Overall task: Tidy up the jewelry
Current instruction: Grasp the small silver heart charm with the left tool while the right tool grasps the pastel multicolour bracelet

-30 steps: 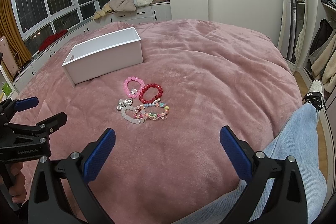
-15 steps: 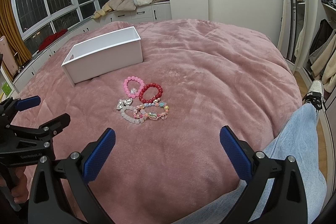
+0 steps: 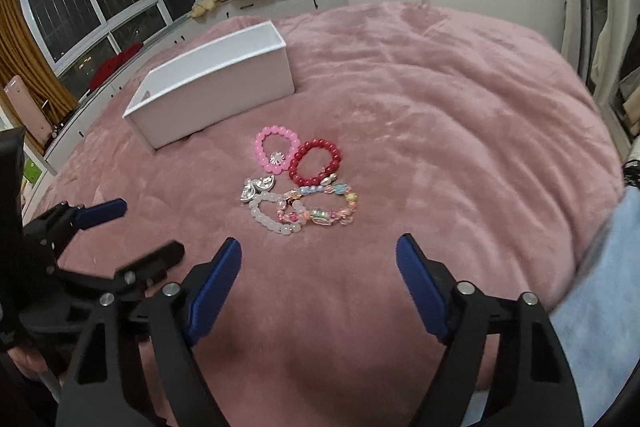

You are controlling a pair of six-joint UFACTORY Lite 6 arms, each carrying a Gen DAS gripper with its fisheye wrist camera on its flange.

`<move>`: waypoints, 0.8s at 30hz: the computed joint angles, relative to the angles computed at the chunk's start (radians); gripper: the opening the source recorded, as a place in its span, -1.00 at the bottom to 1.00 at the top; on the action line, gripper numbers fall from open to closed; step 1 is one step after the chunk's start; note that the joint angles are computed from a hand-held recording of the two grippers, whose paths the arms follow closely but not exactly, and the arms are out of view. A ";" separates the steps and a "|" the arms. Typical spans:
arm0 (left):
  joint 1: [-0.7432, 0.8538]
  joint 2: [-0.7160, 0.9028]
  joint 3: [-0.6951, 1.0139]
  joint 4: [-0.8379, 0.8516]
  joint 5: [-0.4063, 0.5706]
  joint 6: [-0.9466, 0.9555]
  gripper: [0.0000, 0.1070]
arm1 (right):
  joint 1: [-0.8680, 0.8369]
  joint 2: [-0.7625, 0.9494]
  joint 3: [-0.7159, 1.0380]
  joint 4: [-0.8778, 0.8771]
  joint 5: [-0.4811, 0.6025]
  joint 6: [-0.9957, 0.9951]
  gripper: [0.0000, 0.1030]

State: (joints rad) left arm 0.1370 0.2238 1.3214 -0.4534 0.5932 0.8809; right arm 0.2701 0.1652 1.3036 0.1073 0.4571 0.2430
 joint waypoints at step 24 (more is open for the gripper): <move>-0.065 0.564 0.458 -0.030 0.017 -0.027 0.11 | -0.089 0.520 0.418 0.147 0.092 -0.160 -0.38</move>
